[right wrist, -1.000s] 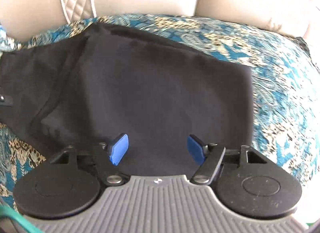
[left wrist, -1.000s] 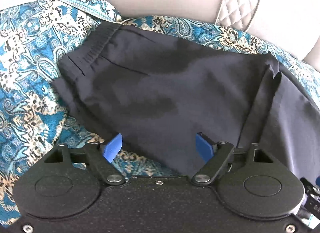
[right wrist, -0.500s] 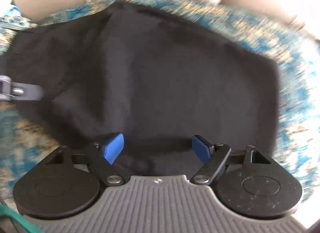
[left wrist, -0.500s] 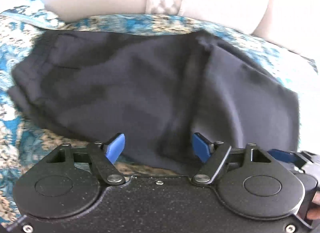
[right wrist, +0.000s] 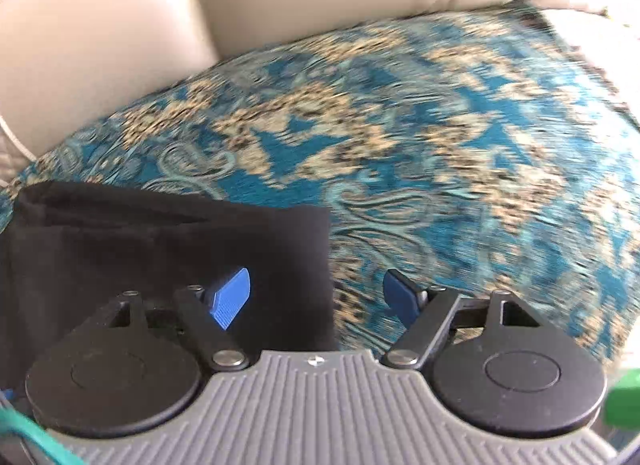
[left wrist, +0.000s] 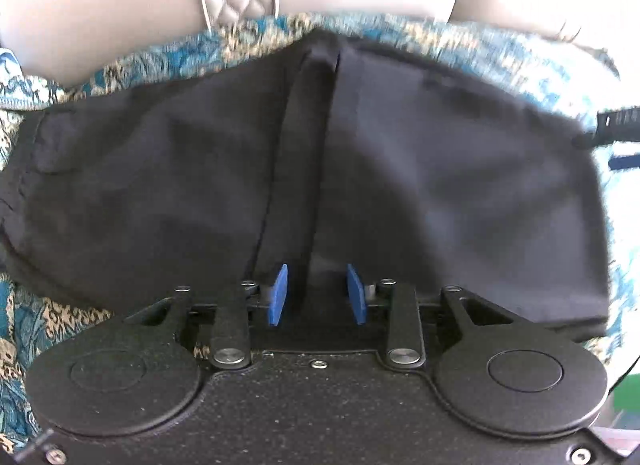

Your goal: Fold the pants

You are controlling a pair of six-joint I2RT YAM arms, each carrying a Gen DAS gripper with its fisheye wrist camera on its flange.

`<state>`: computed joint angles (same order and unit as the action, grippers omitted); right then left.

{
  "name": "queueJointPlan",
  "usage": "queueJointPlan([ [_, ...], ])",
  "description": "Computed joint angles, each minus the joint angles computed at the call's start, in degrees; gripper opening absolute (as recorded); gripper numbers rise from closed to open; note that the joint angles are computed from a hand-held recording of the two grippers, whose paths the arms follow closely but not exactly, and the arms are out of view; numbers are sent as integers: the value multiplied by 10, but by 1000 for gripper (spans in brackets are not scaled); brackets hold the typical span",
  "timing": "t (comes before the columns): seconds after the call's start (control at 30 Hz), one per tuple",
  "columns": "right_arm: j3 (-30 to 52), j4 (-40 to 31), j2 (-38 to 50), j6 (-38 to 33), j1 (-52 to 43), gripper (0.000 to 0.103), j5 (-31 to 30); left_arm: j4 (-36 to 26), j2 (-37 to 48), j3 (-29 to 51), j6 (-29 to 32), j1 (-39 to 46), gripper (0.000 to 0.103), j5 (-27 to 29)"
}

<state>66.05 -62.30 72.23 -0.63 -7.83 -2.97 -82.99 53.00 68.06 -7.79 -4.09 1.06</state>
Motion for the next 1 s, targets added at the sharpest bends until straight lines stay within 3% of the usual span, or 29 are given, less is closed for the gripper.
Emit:
queueJointPlan([
  [0.1,-9,19,33,-3,13,83,3,9,-9,-10,-8,-15,35,-15],
  [0.17,-12,35,39,-6,-1,57,-21,11,-10,-13,-13,-20,36,-21],
  [0.23,25,-1,64,-7,-9,36,-64,13,-11,-15,-24,-28,37,-26],
  [0.27,35,-8,65,0,7,21,-49,13,-11,-15,-29,-32,37,-29],
  [0.43,50,19,60,-6,42,10,17,13,0,-7,-36,-24,39,-14],
  [0.57,66,39,79,-15,22,14,15,22,9,-6,-55,-36,39,-3],
  [0.6,67,40,84,-21,20,24,20,24,9,-7,-59,-41,39,-8],
  [0.63,63,42,88,-21,28,46,44,23,9,-7,-60,-41,40,-9],
  [0.7,50,44,87,-26,40,58,74,15,12,-1,-48,-18,43,-1],
  [0.77,23,54,56,-18,61,69,105,-2,14,11,-16,39,58,19],
  [0.83,-12,68,5,0,100,76,157,-16,12,23,29,115,65,26],
  [0.93,-58,72,-67,17,190,78,205,-28,20,36,126,266,79,38],
  [1.0,-80,68,-98,34,277,80,240,-22,34,41,189,379,80,52],
])
